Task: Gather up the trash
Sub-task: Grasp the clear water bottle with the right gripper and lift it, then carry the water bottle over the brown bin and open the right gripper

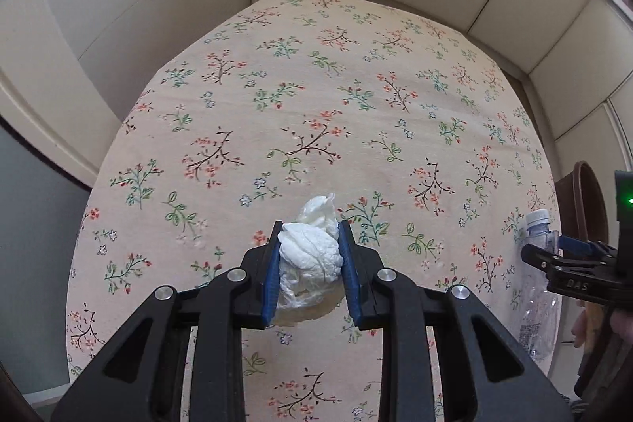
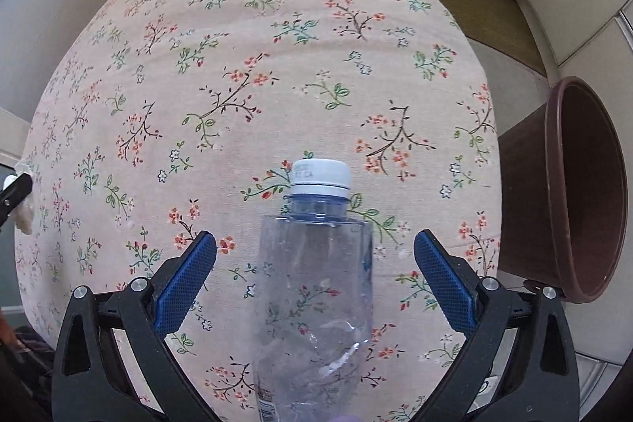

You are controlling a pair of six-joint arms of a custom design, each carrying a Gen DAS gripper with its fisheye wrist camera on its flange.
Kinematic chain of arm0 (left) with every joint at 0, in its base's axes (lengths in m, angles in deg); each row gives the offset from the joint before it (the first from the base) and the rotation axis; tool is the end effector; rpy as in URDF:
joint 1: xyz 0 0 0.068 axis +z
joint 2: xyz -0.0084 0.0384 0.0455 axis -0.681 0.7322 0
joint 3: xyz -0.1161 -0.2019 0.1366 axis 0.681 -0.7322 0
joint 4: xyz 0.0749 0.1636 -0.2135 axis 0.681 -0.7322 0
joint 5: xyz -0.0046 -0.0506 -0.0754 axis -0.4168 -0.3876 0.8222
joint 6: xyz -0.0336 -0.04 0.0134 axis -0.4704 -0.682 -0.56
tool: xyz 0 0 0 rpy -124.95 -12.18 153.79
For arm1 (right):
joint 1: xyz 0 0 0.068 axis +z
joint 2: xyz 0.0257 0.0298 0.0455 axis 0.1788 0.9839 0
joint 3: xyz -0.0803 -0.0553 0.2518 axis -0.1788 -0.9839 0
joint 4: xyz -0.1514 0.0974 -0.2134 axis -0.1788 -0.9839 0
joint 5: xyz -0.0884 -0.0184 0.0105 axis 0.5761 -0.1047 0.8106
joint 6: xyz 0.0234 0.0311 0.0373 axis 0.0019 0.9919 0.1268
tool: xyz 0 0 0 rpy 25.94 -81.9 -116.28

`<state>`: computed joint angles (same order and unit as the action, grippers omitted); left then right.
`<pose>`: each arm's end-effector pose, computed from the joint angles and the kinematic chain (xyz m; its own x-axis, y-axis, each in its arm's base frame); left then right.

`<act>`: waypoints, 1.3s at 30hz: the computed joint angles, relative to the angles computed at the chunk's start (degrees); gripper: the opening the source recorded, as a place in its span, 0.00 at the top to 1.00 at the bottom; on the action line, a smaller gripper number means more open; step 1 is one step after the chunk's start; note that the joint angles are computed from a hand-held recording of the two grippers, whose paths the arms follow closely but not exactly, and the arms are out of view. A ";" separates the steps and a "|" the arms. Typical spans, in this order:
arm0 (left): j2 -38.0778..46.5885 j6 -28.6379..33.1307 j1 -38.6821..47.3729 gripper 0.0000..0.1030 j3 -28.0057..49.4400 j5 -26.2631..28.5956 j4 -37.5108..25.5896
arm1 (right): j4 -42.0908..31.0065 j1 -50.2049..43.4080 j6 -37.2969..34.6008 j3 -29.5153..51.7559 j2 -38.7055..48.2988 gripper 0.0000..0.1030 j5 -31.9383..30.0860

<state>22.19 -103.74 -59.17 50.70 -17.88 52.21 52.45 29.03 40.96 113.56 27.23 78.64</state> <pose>0.1553 -0.0405 0.1170 -0.8352 -0.3571 -0.4183 -0.3228 0.9341 -0.1528 0.2849 0.0959 0.0825 -0.9345 -0.2762 -0.2245 -0.2811 0.9596 -0.0108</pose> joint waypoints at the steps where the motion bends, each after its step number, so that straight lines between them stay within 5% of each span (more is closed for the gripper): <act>1: -1.62 0.52 1.42 0.74 -0.82 1.12 -0.32 | 0.43 0.53 0.30 -0.05 0.27 0.10 0.00; 4: -2.48 0.48 3.60 0.74 -2.71 3.50 1.44 | 0.27 1.86 1.01 0.78 1.64 0.45 -0.31; 20: -1.73 -1.42 0.75 0.74 -3.51 3.94 5.83 | 3.33 7.65 5.00 -0.85 -4.78 0.46 -1.01; 39: -0.04 -2.65 -1.08 0.74 -3.75 3.52 9.12 | 6.25 -9.26 5.78 1.80 -22.53 0.46 -9.93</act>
